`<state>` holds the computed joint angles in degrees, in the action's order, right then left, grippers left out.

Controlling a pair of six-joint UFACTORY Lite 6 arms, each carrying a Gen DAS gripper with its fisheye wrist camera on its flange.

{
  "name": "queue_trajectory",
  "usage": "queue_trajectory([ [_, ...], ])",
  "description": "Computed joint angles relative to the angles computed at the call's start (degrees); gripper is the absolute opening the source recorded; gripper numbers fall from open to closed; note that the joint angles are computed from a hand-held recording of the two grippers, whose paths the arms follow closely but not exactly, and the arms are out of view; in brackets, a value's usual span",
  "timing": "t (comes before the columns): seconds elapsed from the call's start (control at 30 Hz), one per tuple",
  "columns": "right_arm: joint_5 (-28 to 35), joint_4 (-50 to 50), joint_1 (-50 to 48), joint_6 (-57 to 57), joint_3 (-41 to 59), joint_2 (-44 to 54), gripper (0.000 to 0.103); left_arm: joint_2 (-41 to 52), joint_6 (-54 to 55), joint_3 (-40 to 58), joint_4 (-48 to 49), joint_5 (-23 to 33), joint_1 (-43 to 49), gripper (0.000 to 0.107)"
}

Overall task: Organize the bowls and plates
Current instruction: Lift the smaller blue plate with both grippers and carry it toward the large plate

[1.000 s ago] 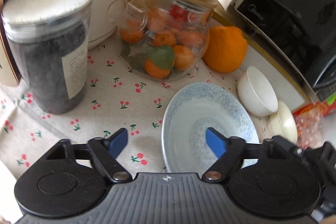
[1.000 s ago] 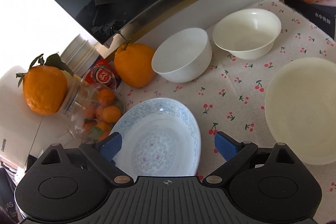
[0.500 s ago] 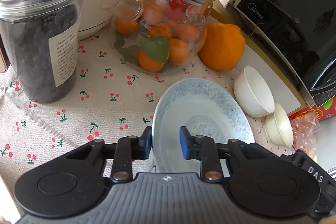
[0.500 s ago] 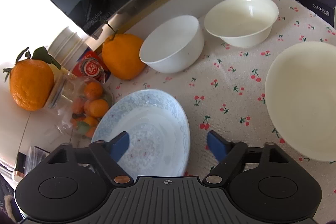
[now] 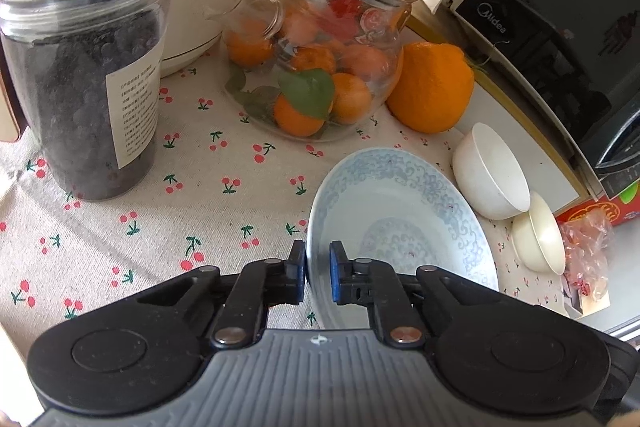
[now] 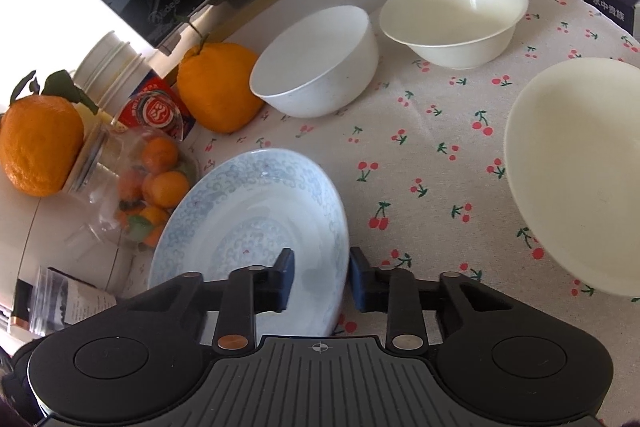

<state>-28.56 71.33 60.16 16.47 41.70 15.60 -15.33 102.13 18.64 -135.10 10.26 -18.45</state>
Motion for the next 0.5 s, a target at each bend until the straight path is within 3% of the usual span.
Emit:
queue_trajectory([
  [0.2,-1.27,-0.06,0.21,-0.63,-1.99,-4.48,0.024,-2.52,-8.68,-0.04,10.79,0.33,1.16,0.011],
  [0.5,-1.33,10.19,2.69,-13.00,-2.15,-10.01,0.024,-8.91,-33.69,-1.20,38.55,1.30,3.28,0.011],
])
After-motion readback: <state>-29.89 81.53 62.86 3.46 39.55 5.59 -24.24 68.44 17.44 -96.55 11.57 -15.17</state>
